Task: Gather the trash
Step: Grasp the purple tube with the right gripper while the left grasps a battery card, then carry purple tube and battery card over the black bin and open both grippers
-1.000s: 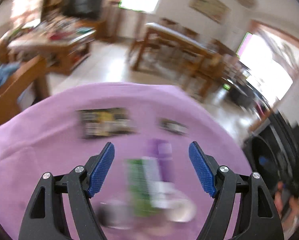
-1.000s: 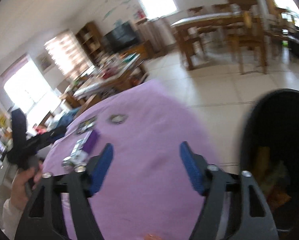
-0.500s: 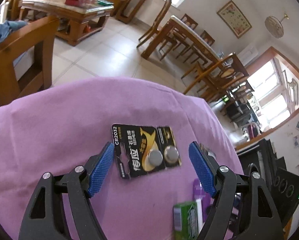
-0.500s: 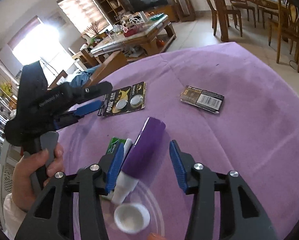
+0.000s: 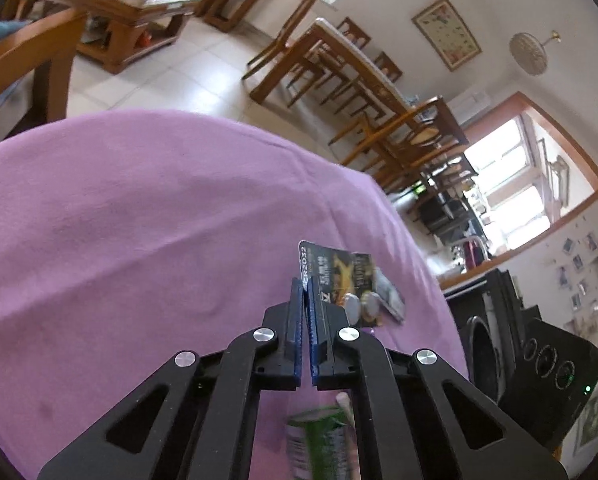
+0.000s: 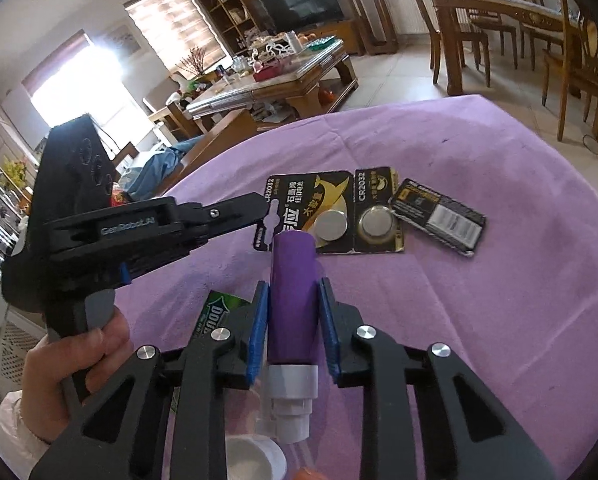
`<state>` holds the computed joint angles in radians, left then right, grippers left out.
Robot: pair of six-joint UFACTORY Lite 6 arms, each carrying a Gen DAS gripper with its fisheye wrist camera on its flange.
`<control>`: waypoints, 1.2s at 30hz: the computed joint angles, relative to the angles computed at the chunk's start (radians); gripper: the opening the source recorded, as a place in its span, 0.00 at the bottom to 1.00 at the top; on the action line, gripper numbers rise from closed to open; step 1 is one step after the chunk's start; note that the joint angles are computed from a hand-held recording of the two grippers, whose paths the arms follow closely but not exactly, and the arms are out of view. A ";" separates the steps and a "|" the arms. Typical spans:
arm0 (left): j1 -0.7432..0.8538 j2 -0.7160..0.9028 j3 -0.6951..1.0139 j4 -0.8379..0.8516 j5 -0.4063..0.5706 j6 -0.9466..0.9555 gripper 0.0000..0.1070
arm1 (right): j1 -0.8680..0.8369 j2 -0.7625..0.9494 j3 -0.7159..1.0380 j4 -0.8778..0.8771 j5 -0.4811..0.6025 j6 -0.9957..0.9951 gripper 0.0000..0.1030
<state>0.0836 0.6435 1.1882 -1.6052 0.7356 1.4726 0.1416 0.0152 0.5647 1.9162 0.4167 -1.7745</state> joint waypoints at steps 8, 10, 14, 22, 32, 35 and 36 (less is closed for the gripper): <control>-0.042 -0.319 -0.274 -0.162 -0.060 0.188 0.02 | -0.133 -0.215 -0.144 -0.076 0.078 0.053 0.24; -0.060 -0.408 -0.331 -0.173 -0.095 0.208 0.02 | -0.197 -0.293 -0.193 -0.146 0.114 0.098 0.24; -0.060 -0.547 -0.411 -0.149 -0.128 0.204 0.02 | -0.313 -0.414 -0.272 -0.264 0.184 0.162 0.24; -0.064 -0.905 -0.594 0.018 -0.167 0.057 0.02 | -0.627 -0.649 -0.339 -0.558 0.413 0.320 0.24; -0.476 -1.155 -0.618 0.286 -0.402 -0.389 0.02 | -1.326 -0.550 -0.233 -0.775 0.861 0.100 0.24; -0.683 -1.108 -0.587 0.281 -0.535 -0.455 0.02 | -1.488 -0.417 -0.157 -0.816 0.914 0.005 0.24; -0.741 -1.079 -0.568 0.258 -0.570 -0.452 0.02 | -1.523 -0.382 -0.134 -0.826 0.923 -0.014 0.24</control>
<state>-0.6575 -0.4353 0.6202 -1.3475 0.1660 1.0209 -1.3816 -0.3667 0.4307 1.0898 1.3392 -1.7889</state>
